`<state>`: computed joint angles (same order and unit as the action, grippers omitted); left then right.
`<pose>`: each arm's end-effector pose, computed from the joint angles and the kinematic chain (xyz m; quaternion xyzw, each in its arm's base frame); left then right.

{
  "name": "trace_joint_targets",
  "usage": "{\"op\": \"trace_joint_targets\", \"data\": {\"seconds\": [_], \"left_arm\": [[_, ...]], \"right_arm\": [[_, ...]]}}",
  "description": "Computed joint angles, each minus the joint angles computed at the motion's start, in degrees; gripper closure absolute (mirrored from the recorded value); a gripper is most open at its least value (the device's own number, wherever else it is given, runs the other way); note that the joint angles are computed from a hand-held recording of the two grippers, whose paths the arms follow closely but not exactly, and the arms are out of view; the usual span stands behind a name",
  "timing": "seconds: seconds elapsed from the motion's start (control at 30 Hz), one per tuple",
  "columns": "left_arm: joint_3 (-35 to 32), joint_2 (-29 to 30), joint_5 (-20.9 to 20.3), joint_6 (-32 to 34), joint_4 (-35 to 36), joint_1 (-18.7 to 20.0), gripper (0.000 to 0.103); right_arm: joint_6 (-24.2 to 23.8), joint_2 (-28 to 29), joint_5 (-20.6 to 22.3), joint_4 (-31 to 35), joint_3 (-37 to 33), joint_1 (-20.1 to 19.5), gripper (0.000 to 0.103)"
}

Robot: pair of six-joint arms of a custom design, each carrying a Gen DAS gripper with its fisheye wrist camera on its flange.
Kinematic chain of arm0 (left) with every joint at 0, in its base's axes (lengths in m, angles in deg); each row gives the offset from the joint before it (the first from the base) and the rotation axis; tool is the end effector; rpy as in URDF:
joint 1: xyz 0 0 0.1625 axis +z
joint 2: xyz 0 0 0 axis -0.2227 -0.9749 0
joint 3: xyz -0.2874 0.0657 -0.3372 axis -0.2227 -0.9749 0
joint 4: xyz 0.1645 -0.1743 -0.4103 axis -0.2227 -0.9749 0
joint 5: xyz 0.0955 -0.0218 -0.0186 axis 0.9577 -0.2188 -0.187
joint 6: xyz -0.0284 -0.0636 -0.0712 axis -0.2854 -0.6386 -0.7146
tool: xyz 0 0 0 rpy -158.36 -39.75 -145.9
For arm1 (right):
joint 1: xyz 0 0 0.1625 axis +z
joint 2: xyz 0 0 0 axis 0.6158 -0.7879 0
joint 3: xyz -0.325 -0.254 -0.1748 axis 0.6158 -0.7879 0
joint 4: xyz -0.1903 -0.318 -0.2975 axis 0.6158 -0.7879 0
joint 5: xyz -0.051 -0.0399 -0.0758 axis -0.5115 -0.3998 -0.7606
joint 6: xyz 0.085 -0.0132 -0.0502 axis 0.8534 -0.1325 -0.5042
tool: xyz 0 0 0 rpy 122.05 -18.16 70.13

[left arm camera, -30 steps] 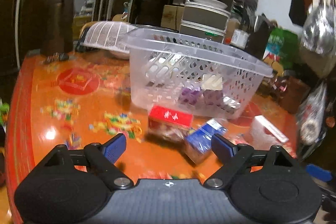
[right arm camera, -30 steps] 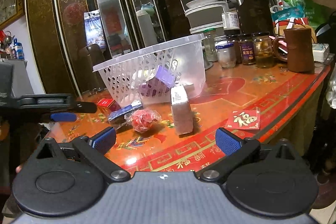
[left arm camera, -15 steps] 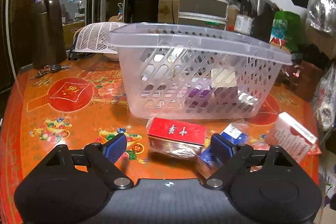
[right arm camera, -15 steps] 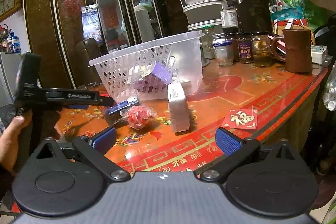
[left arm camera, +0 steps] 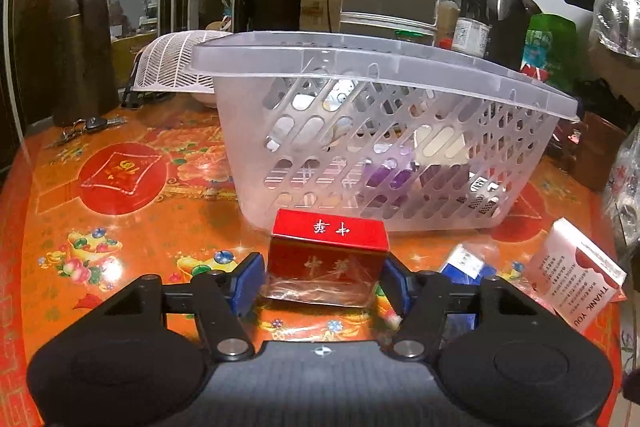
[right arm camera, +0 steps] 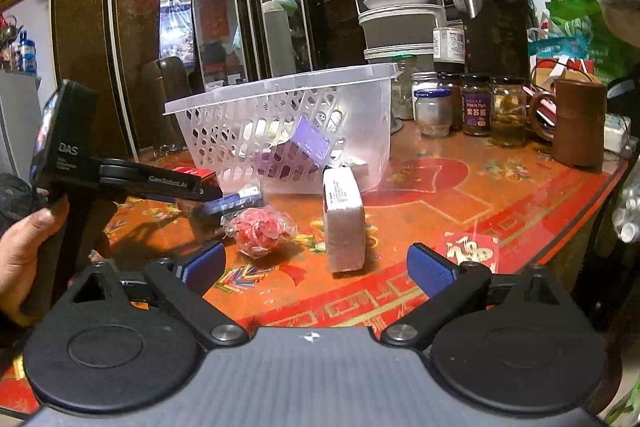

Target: Organize objects

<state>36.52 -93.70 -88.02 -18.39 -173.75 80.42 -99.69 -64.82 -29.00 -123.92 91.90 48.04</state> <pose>-0.0596 -0.6890 0.1453 0.0935 0.8049 -0.4717 0.3478 0.1059 -0.6546 0.0460 0.3912 -0.8251 0.3924 0.1108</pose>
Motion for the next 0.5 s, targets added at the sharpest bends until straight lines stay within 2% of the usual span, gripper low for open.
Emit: {"op": "trace_joint_targets", "data": {"seconds": [0.2, 0.27, 0.5], "left_arm": [[2.33, -0.85, -0.51, 1.17, -6.90, -0.57, 0.038], [3.61, -1.52, -0.52, 0.73, -9.13, -0.80, 0.038], [4.93, -2.04, -0.98, 1.12, -10.92, -1.10, 0.038]], "right_arm": [[-0.86, 1.78, -1.84, 0.09, -2.56, 0.62, 0.009], [-1.10, 2.12, -2.51, 0.78, -3.42, 0.81, 0.016], [-1.38, 3.63, -4.23, 1.25, -5.96, 1.47, 0.032]]}}
